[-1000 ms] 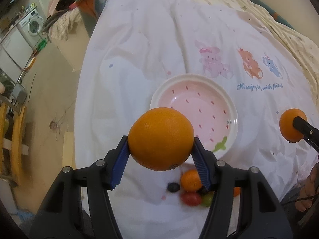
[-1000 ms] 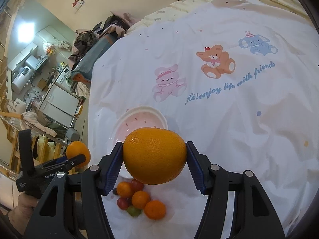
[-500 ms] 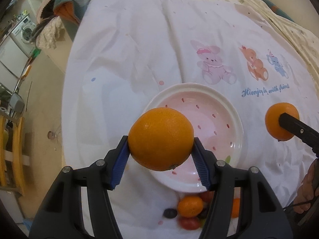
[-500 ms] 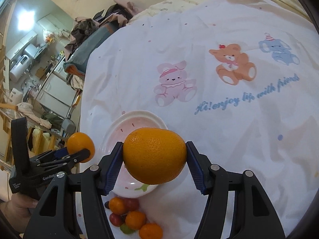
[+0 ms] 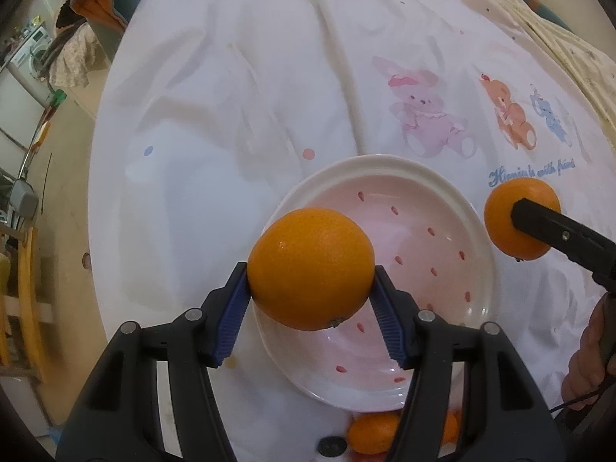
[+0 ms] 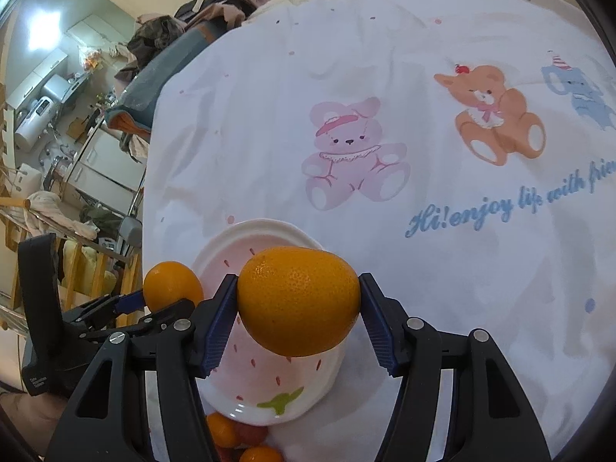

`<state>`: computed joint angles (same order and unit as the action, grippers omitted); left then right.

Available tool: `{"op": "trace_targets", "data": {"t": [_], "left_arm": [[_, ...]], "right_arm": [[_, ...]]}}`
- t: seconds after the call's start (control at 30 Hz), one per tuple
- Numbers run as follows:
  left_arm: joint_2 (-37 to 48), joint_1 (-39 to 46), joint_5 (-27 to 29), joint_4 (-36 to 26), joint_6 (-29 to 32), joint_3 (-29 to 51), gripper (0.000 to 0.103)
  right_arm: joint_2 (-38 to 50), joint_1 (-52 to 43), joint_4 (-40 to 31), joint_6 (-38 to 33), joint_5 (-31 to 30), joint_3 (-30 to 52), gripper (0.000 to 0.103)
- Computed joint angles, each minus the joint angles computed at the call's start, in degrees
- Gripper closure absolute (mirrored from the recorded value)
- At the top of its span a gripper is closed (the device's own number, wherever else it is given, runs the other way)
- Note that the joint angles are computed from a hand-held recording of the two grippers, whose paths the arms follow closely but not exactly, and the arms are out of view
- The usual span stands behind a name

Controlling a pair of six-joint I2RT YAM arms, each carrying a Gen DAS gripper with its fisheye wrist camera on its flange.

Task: Organize fruits
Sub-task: 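Carry both oranges over the pink plate and open both tools to release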

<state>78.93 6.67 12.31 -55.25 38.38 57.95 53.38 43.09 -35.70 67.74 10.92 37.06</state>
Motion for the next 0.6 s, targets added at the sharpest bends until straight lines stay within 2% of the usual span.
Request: {"op": "trace_targets", "data": {"t": [0.27, 0.6], "left_arm": [[2.6, -0.9, 0.5, 1.4, 0.2, 0.0, 0.045], [2.7, -0.7, 0.8, 3.1, -0.5, -1.0, 0.045]], "right_arm": [[4.8, -3.6, 6.3, -3.1, -5.4, -1.5, 0.039], [5.5, -4.7, 8.0, -2.9, -7.5, -2.8, 0.039]]}}
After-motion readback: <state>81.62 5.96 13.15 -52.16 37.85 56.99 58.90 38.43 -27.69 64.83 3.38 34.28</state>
